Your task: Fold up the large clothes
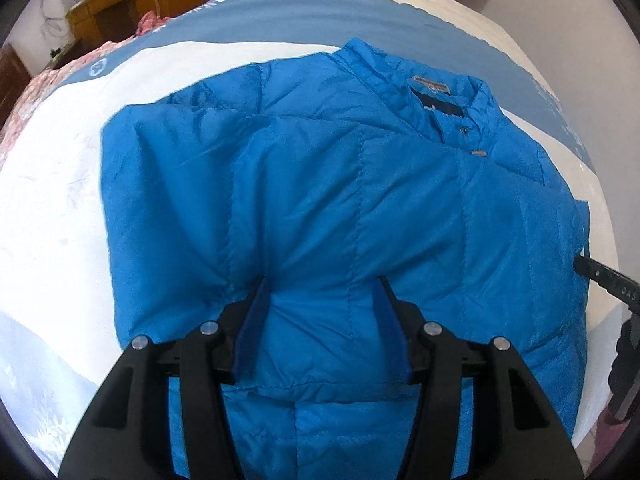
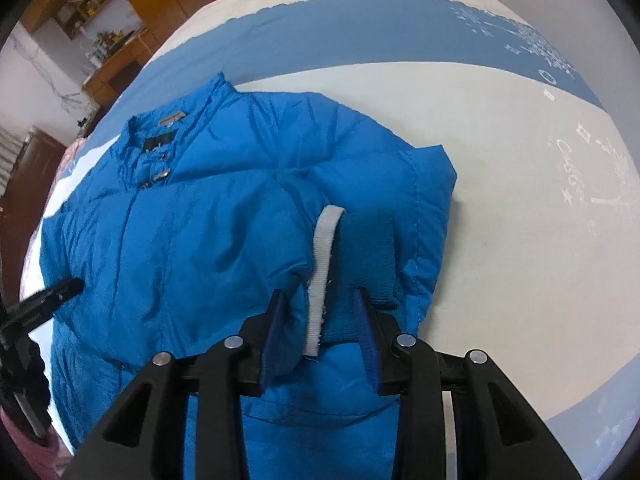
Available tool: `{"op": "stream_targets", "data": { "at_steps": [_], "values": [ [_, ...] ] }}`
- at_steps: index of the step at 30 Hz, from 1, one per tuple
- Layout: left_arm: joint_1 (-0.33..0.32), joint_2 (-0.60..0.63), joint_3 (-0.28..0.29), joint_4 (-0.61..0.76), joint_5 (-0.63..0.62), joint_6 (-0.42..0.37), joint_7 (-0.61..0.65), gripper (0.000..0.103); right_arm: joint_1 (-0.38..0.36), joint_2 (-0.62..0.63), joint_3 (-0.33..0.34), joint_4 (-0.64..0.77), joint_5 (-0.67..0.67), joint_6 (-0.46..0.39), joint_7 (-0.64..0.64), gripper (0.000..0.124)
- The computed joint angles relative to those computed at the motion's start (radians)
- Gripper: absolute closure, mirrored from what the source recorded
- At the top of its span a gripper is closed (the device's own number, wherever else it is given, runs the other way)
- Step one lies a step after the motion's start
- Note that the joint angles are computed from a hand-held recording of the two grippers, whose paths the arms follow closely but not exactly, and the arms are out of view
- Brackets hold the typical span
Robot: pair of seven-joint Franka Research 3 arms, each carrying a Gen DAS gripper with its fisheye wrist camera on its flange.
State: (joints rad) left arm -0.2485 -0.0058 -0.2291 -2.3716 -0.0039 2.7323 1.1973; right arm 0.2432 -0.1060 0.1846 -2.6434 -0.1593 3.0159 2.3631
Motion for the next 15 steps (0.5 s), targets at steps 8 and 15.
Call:
{"op": "stream_targets", "data": {
  "at_steps": [8, 15],
  "values": [
    [-0.026, 0.011, -0.020, 0.056, 0.126, 0.020, -0.097, 0.049, -0.131, -0.013, 0.127, 0.053, -0.294, 0.043, 0.265, 0.088],
    [-0.031, 0.109, -0.023, 0.144, 0.198, 0.019, -0.105, 0.049, -0.102, 0.082, 0.085, 0.133, -0.514, 0.013, 0.423, 0.087]
  ]
}}
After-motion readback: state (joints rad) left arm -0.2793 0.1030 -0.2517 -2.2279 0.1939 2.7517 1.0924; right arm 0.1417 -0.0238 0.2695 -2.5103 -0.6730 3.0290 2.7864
